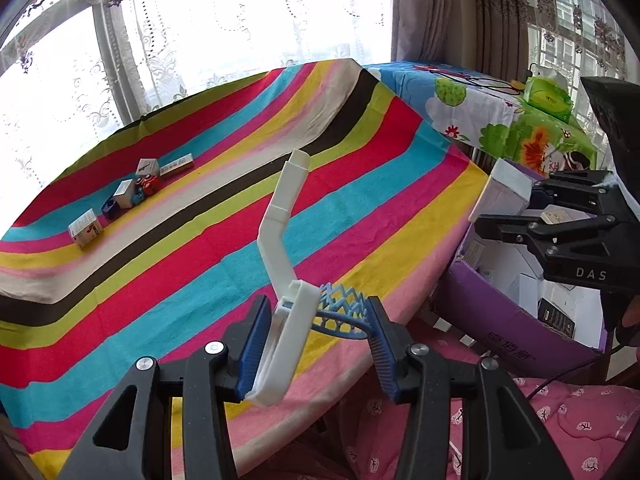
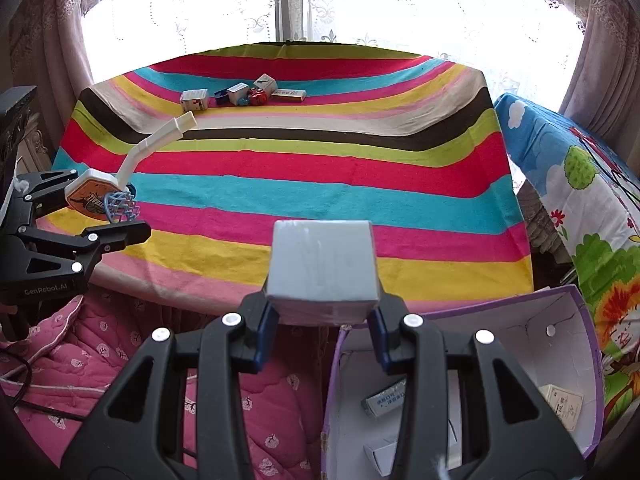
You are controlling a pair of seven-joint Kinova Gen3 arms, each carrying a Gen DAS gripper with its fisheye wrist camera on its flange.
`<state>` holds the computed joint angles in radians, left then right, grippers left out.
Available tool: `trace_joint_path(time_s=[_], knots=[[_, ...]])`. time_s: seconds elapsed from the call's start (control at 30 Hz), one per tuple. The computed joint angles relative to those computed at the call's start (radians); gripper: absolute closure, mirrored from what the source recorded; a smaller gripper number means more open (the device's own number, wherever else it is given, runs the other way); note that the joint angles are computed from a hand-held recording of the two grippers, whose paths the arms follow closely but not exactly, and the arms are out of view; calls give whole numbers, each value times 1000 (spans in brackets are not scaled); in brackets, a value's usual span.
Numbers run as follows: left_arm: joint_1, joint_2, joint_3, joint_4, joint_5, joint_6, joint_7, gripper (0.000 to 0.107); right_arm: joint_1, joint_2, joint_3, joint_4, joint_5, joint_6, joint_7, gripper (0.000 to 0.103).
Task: Organize rigid objects
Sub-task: 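Carry the white holder and white cube box toward the storage box, then open both grippers to drop the holder and cube box into the storage box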
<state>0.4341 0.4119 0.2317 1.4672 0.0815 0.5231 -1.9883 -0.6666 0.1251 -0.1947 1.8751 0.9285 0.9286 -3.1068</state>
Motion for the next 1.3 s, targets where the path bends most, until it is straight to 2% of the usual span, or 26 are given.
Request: trace_joint_path(time_s=[0.4,0.6,0.8,0.9,0.93,0.97,1.0,1.03,1.07,1.1,1.23,1.3], knots=[[122,71,69,-144,-11,130,-153,59,31,-133,-62,190,-76,138,-197,59],[175,132,95,-266,44,241,-231,59,65,-210,-113,259,-156,229,-270,59],[234,150,91,-276,58,242,-279,59,96,-262,-154,290,-210,293,-300,59],[205,152,133,-252,115,220,-337,57,114,-273,-155,297,-222,296,-293,59],[182,158,160,-253,146,233,-377,48,119,-273,-158,296,-224,301,-293,59],[170,164,174,-258,164,254,-407,29,123,-271,-161,294,-225,308,-296,59],[173,162,169,-254,174,259,-425,22,128,-267,-163,289,-230,319,-302,51],[169,156,168,-240,186,249,-443,19,134,-265,-158,285,-237,326,-301,45],[160,153,170,-230,202,245,-461,19,138,-264,-155,282,-244,330,-300,26],[148,150,171,-224,220,245,-474,19,139,-265,-158,282,-242,339,-308,21],[69,138,168,-181,313,170,-498,19,142,-256,-159,254,-230,365,-291,21],[49,143,126,-181,321,127,-449,19,141,-239,-149,229,-212,358,-264,21]])
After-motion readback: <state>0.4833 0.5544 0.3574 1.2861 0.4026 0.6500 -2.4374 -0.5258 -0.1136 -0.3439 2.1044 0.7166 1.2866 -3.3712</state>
